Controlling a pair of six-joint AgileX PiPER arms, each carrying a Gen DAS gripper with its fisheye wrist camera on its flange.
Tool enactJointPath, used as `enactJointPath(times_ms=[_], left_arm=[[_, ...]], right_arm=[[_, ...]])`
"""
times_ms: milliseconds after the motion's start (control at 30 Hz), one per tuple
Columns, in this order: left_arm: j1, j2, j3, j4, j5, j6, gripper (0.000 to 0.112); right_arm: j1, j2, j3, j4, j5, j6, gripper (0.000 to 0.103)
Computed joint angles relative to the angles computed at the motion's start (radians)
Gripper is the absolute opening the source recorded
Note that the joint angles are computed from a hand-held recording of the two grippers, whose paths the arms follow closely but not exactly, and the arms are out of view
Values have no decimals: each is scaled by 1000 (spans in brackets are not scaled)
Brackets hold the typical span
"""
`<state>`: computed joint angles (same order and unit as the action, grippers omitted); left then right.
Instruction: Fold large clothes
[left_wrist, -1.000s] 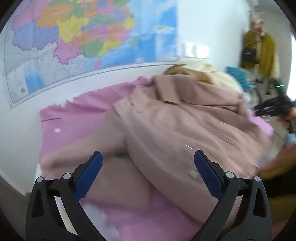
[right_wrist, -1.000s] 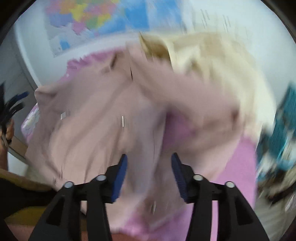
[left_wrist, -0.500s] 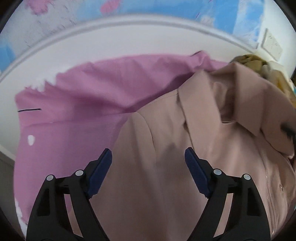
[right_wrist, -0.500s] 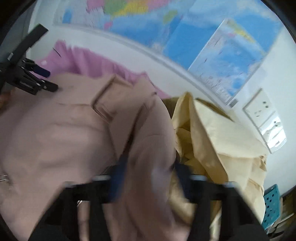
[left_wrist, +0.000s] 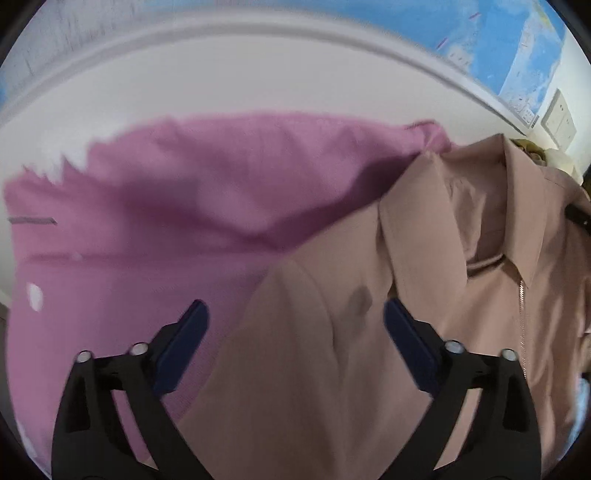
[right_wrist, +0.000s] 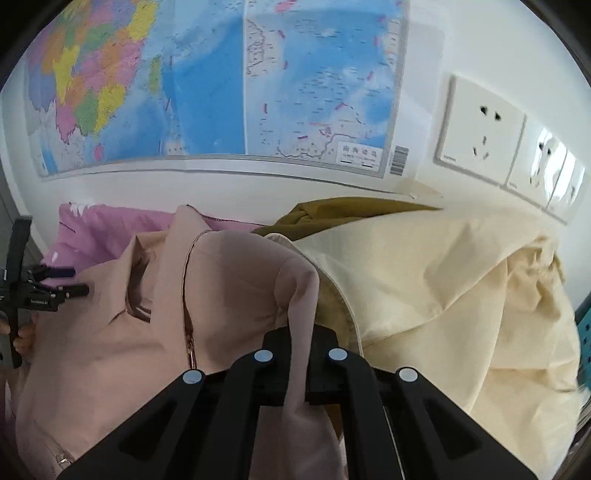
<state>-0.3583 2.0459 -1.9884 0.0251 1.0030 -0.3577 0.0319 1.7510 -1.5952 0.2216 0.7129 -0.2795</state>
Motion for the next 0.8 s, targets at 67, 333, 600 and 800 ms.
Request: enactJointPath(times_ms=[67, 333, 600, 800], left_arm=[[33, 39, -41, -94, 59, 72, 98], [-51, 22, -5, 64, -6, 29, 9], [-136, 50, -121, 349, 127, -189, 37], [-252, -46, 62, 535, 93, -388, 78]], right_arm=[[-10, -14, 18, 35, -4, -26, 2], [-67, -55, 50, 246, 34, -166, 2], [-83, -3, -6, 271, 51, -132, 7], [-186, -196, 171, 433, 59, -324, 57]])
